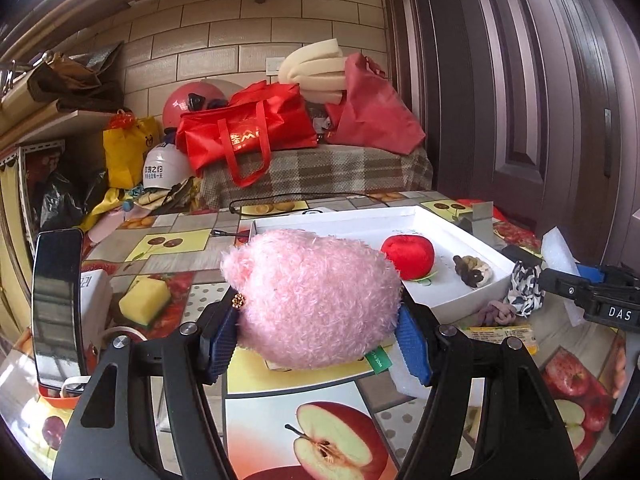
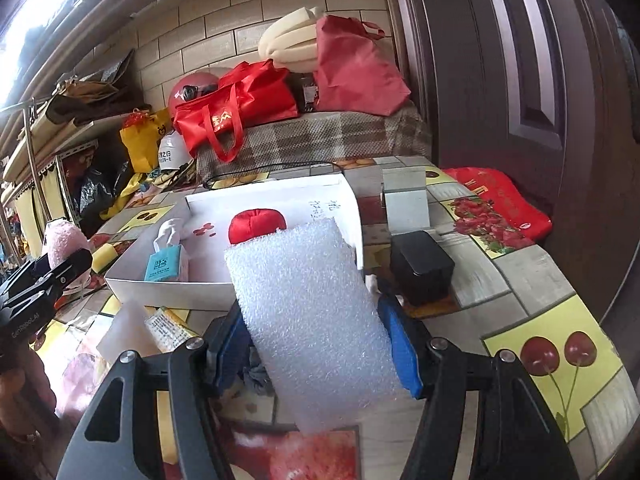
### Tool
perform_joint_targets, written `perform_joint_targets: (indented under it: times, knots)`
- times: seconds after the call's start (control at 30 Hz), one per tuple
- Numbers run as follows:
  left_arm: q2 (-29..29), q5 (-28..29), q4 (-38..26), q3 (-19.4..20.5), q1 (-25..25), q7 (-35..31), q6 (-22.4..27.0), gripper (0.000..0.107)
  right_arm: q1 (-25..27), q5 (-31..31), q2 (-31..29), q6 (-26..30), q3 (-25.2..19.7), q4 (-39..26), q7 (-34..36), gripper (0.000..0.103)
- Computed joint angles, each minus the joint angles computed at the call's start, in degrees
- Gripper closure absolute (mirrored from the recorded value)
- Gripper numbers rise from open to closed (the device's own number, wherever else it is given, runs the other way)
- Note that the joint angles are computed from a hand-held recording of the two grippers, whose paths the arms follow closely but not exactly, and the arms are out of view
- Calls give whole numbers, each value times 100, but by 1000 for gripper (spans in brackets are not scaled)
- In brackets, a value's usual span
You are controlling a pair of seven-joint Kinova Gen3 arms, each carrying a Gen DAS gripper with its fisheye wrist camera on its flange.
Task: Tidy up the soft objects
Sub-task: 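Carry the pink ball and foam block into the white tray and release both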
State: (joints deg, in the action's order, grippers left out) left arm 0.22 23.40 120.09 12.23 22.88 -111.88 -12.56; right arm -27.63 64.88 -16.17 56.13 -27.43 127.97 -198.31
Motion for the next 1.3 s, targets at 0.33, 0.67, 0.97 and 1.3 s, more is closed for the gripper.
perform_joint_targets:
  times: [0.33,0.67,0.97,1.3]
  knots:
    - [114,980,-141,-55,172,-878,-15,38,430,234,174,-314,-137,-106,-116,39]
    - [406,2159,-605,-542,644,-1975,284,38,493,519,545,-616,154,-349,-148,39]
    - [719,2608,-977,-1021,1109,-2342,289,38,545,589,858,-1076,541,-643,50,39]
    - [1220,3278,-1729,-2444,2180,-2850,1053,38,-80,-715,1226,-2751,2198,-1095,2182,40]
